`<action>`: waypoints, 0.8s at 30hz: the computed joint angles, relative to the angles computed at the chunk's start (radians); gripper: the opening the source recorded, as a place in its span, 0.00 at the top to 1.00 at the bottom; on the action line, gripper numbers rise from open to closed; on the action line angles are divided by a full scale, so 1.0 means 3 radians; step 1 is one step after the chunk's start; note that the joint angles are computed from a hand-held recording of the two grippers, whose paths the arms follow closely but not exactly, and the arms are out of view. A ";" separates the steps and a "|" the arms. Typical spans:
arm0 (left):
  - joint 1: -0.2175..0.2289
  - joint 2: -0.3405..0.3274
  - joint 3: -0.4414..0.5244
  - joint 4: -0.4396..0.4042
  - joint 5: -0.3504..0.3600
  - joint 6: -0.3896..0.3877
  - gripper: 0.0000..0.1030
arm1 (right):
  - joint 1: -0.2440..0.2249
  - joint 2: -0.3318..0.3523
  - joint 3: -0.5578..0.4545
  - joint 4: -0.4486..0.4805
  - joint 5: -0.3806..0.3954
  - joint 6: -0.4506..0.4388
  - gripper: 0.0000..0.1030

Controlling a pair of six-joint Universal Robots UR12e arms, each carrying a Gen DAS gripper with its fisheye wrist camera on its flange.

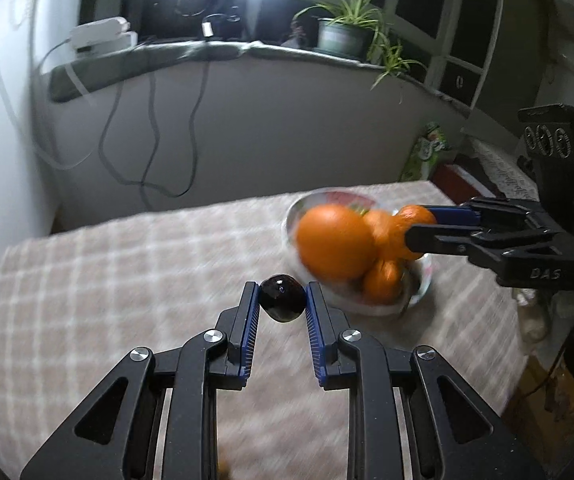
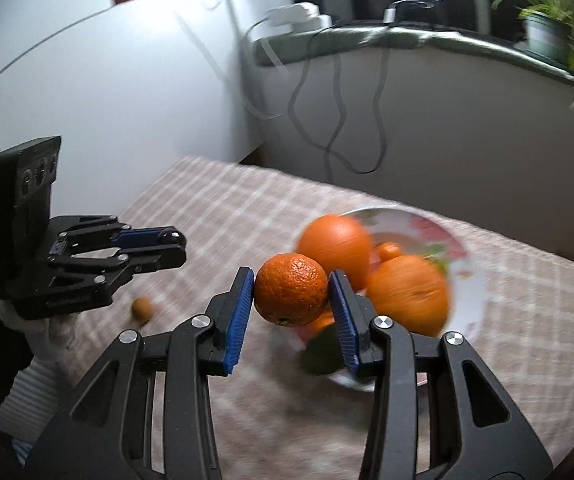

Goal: Organize fruits
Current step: 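Carry the plum in the left gripper and tangerine in the right over the plate, then lower the plum and tangerine onto the plate and open both grippers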

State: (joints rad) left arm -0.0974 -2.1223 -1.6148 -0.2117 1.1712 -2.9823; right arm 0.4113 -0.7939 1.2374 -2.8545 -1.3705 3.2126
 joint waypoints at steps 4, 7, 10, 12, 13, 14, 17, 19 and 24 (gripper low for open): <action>-0.0066 -0.0136 0.0272 -0.0109 -0.0092 -0.0055 0.79 | -0.0082 0.0044 -0.0074 0.0054 -0.0075 0.0083 0.60; -0.0102 -0.0233 0.0450 -0.0187 -0.0148 -0.0102 0.79 | -0.0138 0.0091 -0.0142 0.0116 -0.0110 0.0144 0.60; -0.0131 -0.0322 0.0616 -0.0283 -0.0195 -0.0144 0.79 | -0.0193 0.0134 -0.0197 0.0171 -0.0106 0.0214 0.60; -0.0152 -0.0375 0.0713 -0.0361 -0.0216 -0.0161 0.79 | -0.0226 0.0162 -0.0226 0.0200 -0.0100 0.0262 0.60; -0.0166 -0.0404 0.0765 -0.0405 -0.0221 -0.0160 0.79 | -0.0234 0.0174 -0.0239 0.0213 -0.0103 0.0278 0.60; -0.0179 -0.0429 0.0808 -0.0435 -0.0216 -0.0153 0.79 | -0.0247 0.0189 -0.0254 0.0228 -0.0107 0.0294 0.60; -0.0215 -0.0496 0.0923 -0.0545 -0.0214 -0.0118 0.79 | -0.0279 0.0229 -0.0296 0.0262 -0.0074 0.0329 0.60; -0.0233 -0.0541 0.0994 -0.0621 -0.0209 -0.0108 0.79 | -0.0293 0.0251 -0.0320 0.0291 -0.0038 0.0338 0.60; -0.0264 -0.0616 0.1099 -0.0766 -0.0199 -0.0071 0.79 | -0.0305 0.0278 -0.0346 0.0340 -0.0008 0.0349 0.60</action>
State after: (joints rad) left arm -0.1767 -2.3070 -1.2852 -0.4415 1.1114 -3.0038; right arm 0.3199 -0.7105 1.1336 -2.7526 -1.3729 3.3173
